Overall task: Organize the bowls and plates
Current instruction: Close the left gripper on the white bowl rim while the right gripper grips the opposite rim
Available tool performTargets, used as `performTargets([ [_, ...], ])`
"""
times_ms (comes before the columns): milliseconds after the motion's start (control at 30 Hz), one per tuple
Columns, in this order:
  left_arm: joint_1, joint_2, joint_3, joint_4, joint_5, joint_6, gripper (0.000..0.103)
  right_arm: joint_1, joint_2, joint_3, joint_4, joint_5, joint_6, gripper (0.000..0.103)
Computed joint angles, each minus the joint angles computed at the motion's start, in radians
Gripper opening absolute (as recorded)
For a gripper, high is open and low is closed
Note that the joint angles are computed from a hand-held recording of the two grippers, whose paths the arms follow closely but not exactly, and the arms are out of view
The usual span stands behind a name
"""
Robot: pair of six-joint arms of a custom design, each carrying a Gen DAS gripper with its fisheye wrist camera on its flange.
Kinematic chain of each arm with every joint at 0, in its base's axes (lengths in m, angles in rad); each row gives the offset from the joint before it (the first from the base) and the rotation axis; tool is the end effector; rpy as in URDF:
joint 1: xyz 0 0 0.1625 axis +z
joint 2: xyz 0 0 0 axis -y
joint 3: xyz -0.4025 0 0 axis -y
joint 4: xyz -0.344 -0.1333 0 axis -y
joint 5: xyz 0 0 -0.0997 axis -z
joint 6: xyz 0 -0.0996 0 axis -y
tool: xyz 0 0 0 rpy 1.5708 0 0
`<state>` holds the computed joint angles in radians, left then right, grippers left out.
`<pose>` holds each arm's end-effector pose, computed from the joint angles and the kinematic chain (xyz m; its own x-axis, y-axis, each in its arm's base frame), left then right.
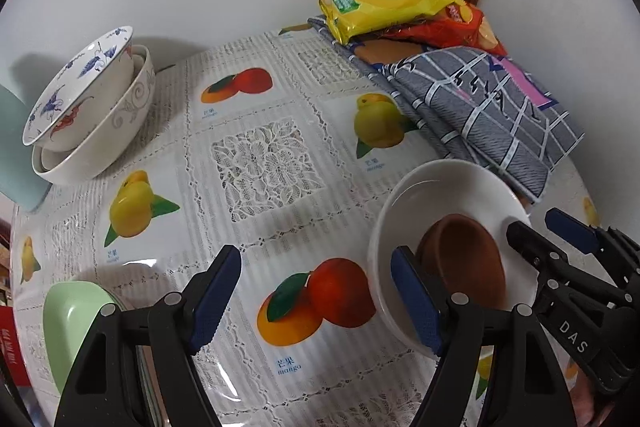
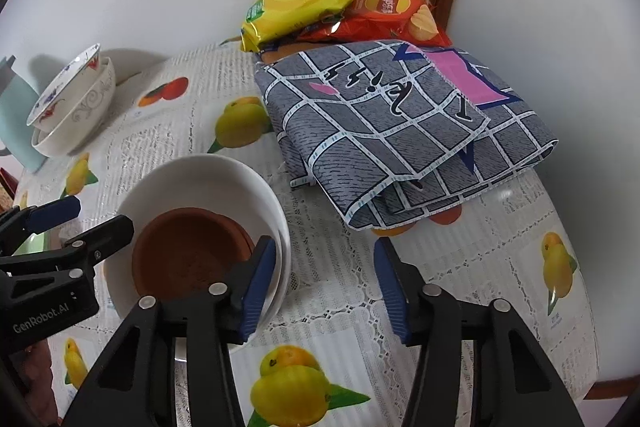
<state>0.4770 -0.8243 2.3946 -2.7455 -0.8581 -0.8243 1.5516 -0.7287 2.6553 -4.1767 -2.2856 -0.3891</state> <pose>-0.2078 -0.3307 0.0060 -0.6856 0.2240 -0.6926 0.4660 0.8660 -0.1812 0.0621 -0.3065 0.1122 -0.6970 0.0993 0.7102 -0.2696 0.8814 -0.3878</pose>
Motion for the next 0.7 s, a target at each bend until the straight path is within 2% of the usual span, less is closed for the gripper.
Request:
performTargets([
  [167, 0.018, 0.013, -0.014, 0.012, 0.000, -0.006, 0.076, -0.003, 0.016, -0.018, 0.006, -0.017, -0.012, 0.048],
  [467, 0.048, 0.034, -0.035, 0.013, -0.012, 0.021, 0.074, -0.031, 0.009, -0.028, 0.046, 0.006, -0.003, 0.047],
  [600, 0.061, 0.049, -0.044, -0.002, -0.028, 0.054, 0.061, -0.037, 0.007, -0.032, 0.060, 0.015, -0.003, 0.047],
  [700, 0.072, 0.056, -0.043, -0.039, -0.049, 0.078, 0.055, -0.041, 0.013, -0.034, 0.057, 0.033, -0.012, 0.042],
])
